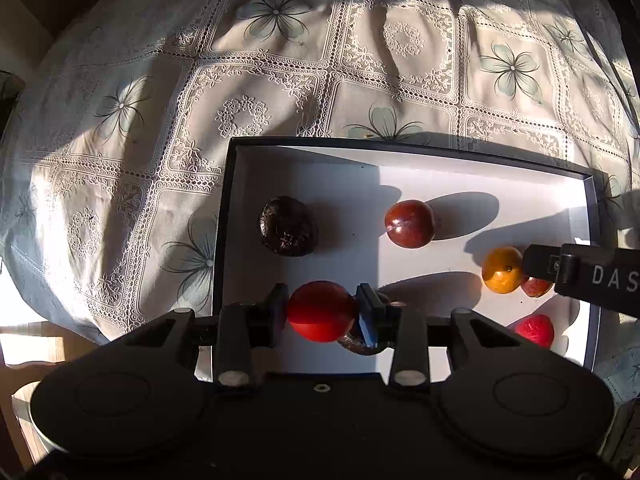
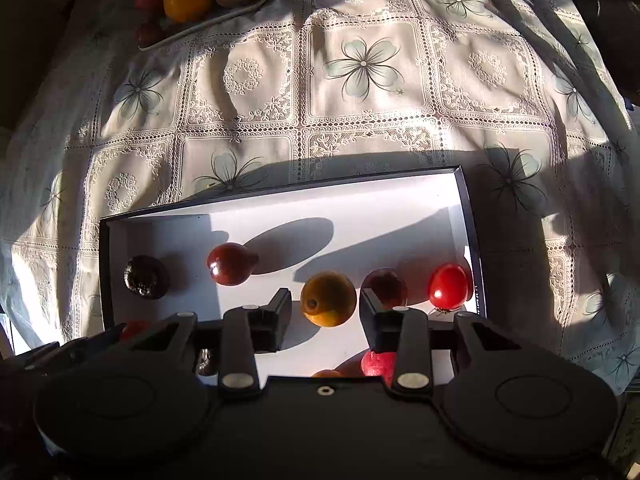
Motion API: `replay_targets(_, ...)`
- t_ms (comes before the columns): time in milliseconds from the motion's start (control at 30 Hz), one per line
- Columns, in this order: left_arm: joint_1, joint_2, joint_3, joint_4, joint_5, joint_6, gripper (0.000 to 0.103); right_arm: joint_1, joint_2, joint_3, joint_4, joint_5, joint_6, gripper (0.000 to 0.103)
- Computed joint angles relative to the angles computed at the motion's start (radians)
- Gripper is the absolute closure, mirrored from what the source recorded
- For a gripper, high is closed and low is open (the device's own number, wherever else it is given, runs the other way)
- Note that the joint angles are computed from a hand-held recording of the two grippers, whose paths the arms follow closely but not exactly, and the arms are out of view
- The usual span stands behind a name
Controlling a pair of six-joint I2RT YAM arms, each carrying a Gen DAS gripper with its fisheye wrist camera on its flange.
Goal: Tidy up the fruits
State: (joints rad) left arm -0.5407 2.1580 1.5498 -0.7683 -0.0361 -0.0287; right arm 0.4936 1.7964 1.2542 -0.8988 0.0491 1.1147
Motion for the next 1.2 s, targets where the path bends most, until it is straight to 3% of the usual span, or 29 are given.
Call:
replay_targets(933,-0.012,-0.07,-0.072,0.018,-0.016,0.007,0.056,0.047,-0.061,-0.009,-0.042,0.04,0.022,0.064)
replay_targets(1200,-0.019,-0.13,-0.148,0.056,-0.021,0.038,0.056,0.074,-0.074,-0.036,-0.049,0.044,0.057,0.064)
